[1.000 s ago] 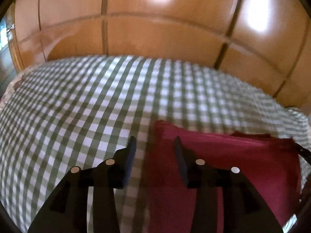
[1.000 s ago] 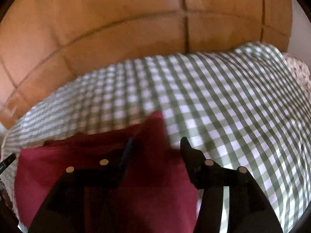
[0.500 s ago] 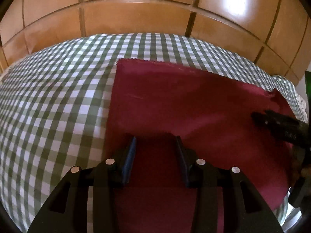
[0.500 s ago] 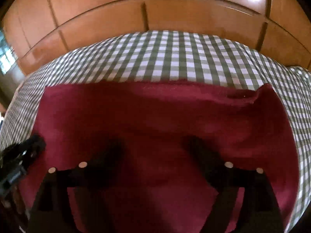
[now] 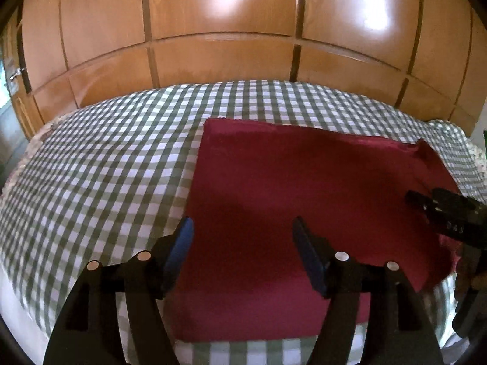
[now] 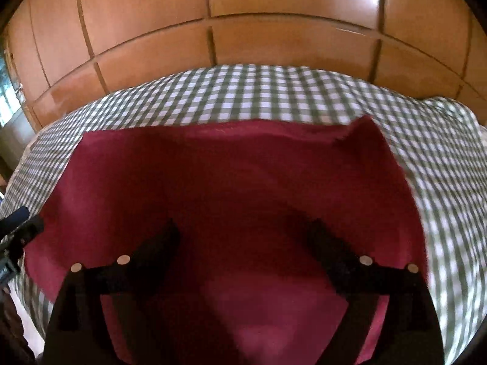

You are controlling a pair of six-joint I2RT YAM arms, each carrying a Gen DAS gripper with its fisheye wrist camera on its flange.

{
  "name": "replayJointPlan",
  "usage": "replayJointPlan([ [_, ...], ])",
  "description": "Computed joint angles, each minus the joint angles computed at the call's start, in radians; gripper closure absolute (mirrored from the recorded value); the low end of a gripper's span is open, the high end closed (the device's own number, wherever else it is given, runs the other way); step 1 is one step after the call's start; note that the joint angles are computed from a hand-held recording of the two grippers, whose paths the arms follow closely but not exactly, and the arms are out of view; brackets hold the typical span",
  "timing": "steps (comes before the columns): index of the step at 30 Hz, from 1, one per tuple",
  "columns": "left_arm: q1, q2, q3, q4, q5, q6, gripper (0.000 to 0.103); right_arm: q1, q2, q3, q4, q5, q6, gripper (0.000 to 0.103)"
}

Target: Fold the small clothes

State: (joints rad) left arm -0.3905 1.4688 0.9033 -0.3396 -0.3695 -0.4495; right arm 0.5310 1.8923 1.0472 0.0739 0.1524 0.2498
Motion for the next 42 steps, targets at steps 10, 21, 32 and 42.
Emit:
replayJointPlan([
  [10, -0.093, -0.052, -0.018, -0.047, -0.063, -0.049, 0.037, -0.09, -0.18, -0.301, 0.116, -0.011, 0.035, 0.015],
  [21, -0.076, -0.103, -0.089, -0.076, -0.079, -0.074, 0.037, -0.079, -0.128, -0.408, 0.351, 0.001, 0.034, 0.01],
  [32, 0.294, -0.331, -0.289, -0.02, 0.356, -0.086, 0.044, -0.072, -0.076, -0.459, 0.522, 0.004, -0.017, 0.003],
  [42, 0.18, -0.257, -0.265, -0.016, 0.311, -0.044, 0.096, -0.067, -0.064, -0.468, 0.557, 0.011, -0.019, 0.003],
])
